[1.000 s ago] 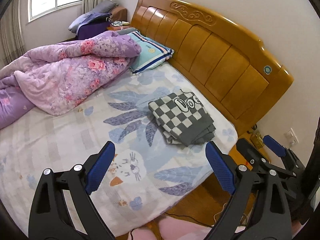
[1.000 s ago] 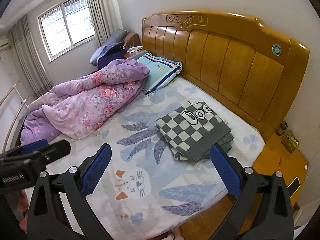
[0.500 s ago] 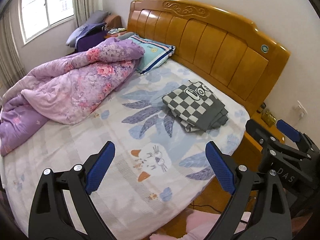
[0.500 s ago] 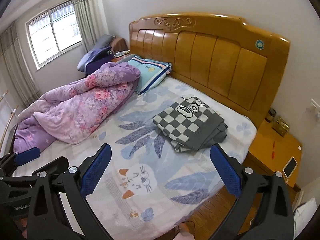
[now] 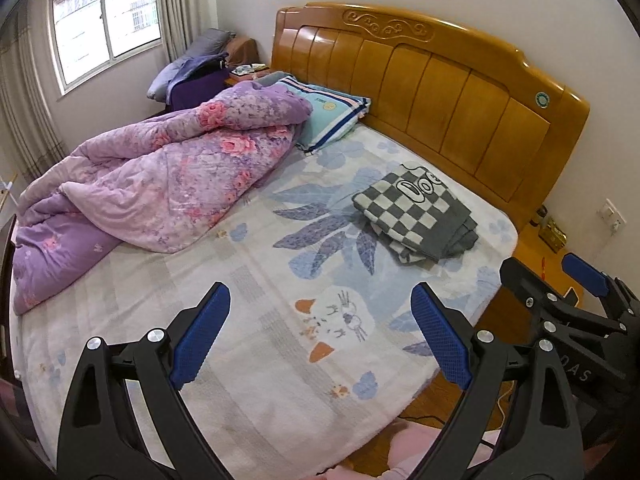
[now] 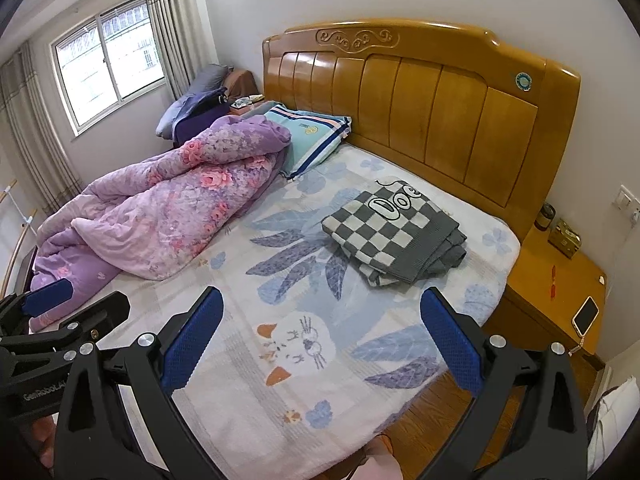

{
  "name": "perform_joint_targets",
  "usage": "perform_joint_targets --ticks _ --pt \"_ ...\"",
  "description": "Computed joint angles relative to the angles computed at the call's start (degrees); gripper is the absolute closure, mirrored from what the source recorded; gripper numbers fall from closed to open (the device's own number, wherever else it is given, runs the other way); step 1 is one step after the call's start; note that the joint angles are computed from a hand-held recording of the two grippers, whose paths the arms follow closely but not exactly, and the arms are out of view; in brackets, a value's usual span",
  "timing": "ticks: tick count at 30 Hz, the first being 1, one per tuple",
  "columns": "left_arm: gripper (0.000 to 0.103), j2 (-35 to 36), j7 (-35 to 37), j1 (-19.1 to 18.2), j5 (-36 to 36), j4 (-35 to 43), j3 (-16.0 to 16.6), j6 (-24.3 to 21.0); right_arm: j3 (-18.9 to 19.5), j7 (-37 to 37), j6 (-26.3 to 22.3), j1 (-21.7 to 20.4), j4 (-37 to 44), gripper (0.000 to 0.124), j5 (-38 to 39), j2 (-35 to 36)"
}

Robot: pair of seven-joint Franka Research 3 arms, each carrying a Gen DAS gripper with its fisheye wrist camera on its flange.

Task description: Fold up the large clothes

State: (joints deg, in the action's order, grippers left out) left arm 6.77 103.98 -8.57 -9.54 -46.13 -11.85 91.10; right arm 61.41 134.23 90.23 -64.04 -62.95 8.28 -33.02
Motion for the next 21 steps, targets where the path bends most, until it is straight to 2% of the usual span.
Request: perform_joint_targets --ticks 8,17,21 --pt "0.011 2.14 -0.68 0.36 -0.66 2.93 -0.09 -1.06 0.91 -1.73 0.02 -3.11 1.42 0.029 1.47 -0.58" --pt "0.011 7.85 -4.07 -2.70 4.10 11.84 -0.83 -4.22 0.12 -3.67 -0.21 -5.19 1.84 0.028 3.91 -1.95" --pt "0.011 7.82 -4.74 -2.89 4.35 11.45 -0.86 -4.01 -0.20 -3.75 -0.32 -5.42 1.83 0.029 4.59 -2.28"
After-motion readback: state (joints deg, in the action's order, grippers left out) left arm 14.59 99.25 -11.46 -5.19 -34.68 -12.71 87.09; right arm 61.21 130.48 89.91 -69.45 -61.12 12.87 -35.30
